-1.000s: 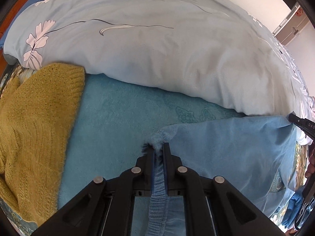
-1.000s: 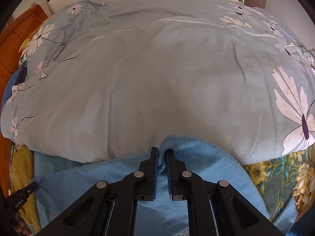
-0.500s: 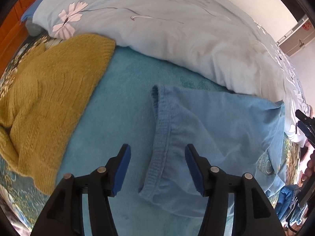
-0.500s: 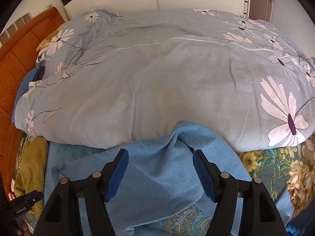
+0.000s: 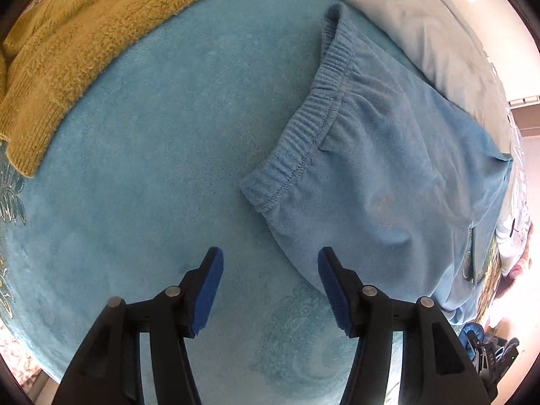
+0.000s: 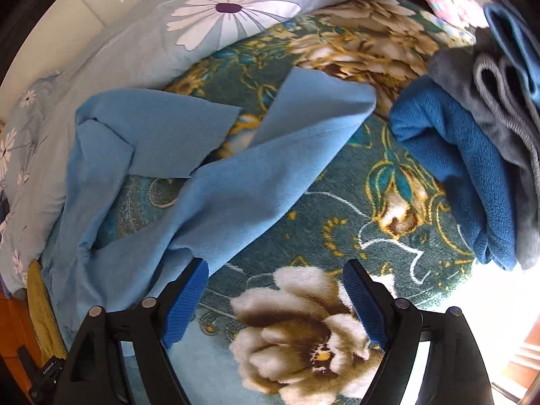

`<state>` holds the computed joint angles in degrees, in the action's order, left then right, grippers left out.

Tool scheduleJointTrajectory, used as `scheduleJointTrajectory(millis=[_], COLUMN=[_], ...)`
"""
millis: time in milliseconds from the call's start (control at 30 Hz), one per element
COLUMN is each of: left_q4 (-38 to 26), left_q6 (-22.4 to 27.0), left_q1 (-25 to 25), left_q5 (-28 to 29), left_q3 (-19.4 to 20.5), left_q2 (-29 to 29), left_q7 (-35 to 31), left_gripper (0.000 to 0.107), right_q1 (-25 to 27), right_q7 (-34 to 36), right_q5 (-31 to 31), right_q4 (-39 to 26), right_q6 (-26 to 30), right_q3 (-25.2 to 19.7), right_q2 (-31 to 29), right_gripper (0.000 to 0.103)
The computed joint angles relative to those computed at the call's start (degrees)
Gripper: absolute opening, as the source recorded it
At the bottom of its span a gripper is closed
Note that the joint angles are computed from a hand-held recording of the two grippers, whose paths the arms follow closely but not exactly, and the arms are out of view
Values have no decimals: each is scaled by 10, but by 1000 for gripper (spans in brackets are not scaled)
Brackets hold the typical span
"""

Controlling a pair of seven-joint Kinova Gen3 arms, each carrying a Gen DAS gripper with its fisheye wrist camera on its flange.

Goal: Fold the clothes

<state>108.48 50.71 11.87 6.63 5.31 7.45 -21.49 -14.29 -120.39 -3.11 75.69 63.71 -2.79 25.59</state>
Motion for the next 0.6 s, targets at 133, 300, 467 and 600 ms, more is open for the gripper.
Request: scheduleJointTrajectory(millis=[133, 300, 467, 600], left_q4=[-9, -5, 16, -9], left_q6=[-17, -51, -80, -53], left_q1=[3, 3, -1, 7], left_q5=[-2, 9, 9, -43], left_q3=[0, -8, -18, -19], left_q2=[21, 28, 14, 1], left_q7=[4, 25, 87, 126], left_gripper=[46, 28, 8, 4], right_q1=[30, 42, 47, 31], right_q7=[6, 5, 7, 10], right_q5=[-51, -85, -98, -72], right_q4=[10, 11, -1, -10], right_q6=[-41, -66, -66, -69], right_q3=[-9, -16, -18, -11], right_q2=[16, 30, 37, 14], right_gripper=[66, 46, 7, 5])
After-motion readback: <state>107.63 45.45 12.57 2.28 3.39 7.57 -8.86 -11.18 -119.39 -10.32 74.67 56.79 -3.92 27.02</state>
